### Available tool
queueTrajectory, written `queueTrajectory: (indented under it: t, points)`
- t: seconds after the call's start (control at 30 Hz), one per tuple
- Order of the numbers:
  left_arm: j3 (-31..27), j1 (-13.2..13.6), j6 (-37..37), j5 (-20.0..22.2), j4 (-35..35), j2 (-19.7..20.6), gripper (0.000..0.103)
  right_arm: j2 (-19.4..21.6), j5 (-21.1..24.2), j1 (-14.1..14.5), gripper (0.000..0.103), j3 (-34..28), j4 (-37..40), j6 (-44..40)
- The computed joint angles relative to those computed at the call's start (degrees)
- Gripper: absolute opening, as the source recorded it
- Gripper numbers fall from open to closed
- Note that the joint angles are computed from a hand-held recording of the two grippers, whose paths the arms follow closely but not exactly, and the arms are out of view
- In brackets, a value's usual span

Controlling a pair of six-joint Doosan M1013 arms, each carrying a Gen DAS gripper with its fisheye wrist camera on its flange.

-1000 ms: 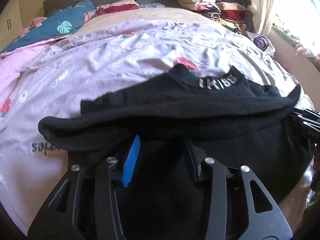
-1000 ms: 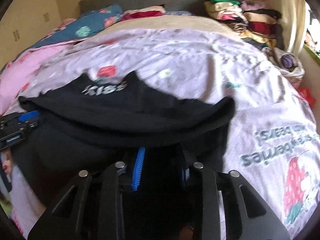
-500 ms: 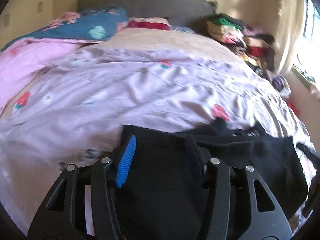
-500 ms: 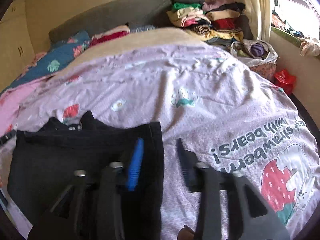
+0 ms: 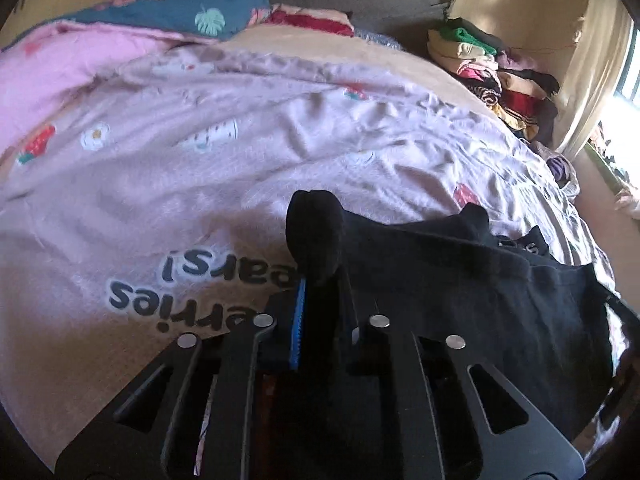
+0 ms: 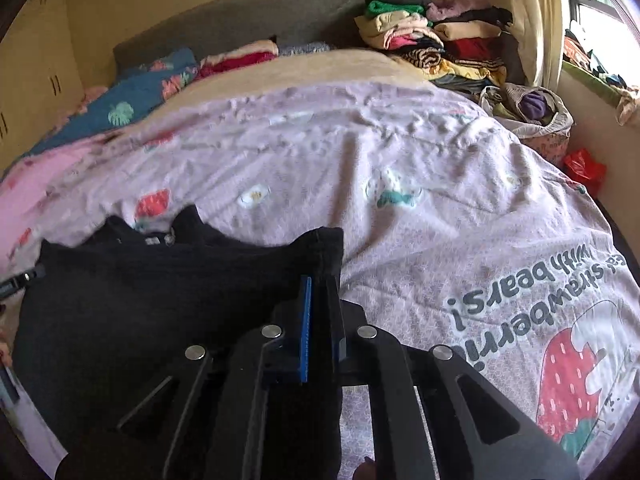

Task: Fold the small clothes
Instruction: 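Grasp the folded edge with both tools and straighten it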

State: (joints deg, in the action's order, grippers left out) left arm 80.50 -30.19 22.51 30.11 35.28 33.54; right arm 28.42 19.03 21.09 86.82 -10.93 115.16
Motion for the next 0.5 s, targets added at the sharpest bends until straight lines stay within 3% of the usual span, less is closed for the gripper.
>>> queueTrajectory:
  t: [0.17, 0.23, 0.3, 0.5]
  points:
    - [2.6, -0.5, -10.9, -3.2, 11.0, -2.3, 0.003, -1.6, -4.9, -0.1, 0.005, 1.4, -8.7, 9.4]
    - [2.5, -0.5, -11.9, -2.8, 12.5, -2.5, 0.003, -1.8, -6.0, -0.2, 0.005, 1.6, -11.5, 13.1]
    - [1.9, -0.5, -11.9, -2.0, 12.4, -2.0, 0.002, -1.6, -5.9, -0.1, 0.006, 1.6, -16.0, 17.6]
    - [1.5, -0.2, -10.7, -0.5, 8.9, -0.8, 0.002, -0.3, -2.6, 0.4, 0.006, 0.3, -17.3, 18.5]
